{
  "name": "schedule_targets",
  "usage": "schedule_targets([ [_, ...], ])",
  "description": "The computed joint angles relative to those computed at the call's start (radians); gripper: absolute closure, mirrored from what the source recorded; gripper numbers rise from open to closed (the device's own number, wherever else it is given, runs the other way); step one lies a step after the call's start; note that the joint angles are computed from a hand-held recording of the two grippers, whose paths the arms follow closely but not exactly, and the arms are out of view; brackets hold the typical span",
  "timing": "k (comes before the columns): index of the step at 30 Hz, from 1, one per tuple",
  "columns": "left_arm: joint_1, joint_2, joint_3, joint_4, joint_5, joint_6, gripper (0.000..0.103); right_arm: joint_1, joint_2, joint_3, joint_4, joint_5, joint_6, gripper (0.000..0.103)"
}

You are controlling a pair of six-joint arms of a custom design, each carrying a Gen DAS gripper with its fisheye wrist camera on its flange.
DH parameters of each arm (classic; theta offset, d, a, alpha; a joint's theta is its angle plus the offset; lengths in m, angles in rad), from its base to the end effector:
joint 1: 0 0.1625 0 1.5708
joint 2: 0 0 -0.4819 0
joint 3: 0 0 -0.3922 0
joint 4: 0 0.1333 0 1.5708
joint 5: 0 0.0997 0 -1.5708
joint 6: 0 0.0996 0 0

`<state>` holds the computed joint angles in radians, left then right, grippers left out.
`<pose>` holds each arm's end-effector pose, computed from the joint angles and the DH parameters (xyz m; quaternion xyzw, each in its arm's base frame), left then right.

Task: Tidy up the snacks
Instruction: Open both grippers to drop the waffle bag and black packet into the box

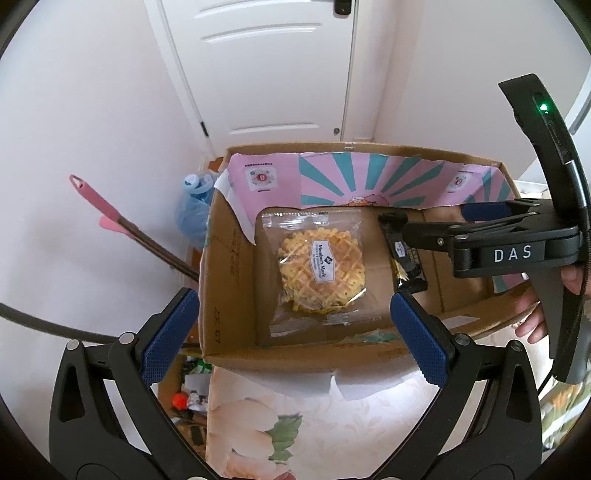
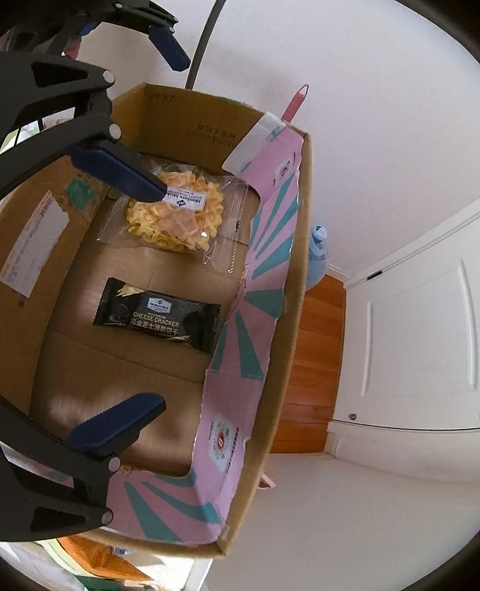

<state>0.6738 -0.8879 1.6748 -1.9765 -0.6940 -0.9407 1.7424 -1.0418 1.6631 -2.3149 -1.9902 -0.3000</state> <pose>-0.3769 -0.5695 0.1624 0.0610 0.8906 -0.2272 0.3892 0.2062 -0.6465 0.2722 0.2157 -0.9522 0.0466 0.2112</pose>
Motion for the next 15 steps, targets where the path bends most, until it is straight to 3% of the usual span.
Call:
schedule_targets([
  [7,-0.038,-0.006,-0.007,0.036,0.028,-0.029,0.0,0.025,-0.043,0.028,-0.032,0.01,-0.025,0.001],
  [15,-0.114,-0.007,-0.01,0.037,0.081,-0.034,0.0,0.049,-0.166,0.114,-0.14,0.009,-0.067,0.0],
])
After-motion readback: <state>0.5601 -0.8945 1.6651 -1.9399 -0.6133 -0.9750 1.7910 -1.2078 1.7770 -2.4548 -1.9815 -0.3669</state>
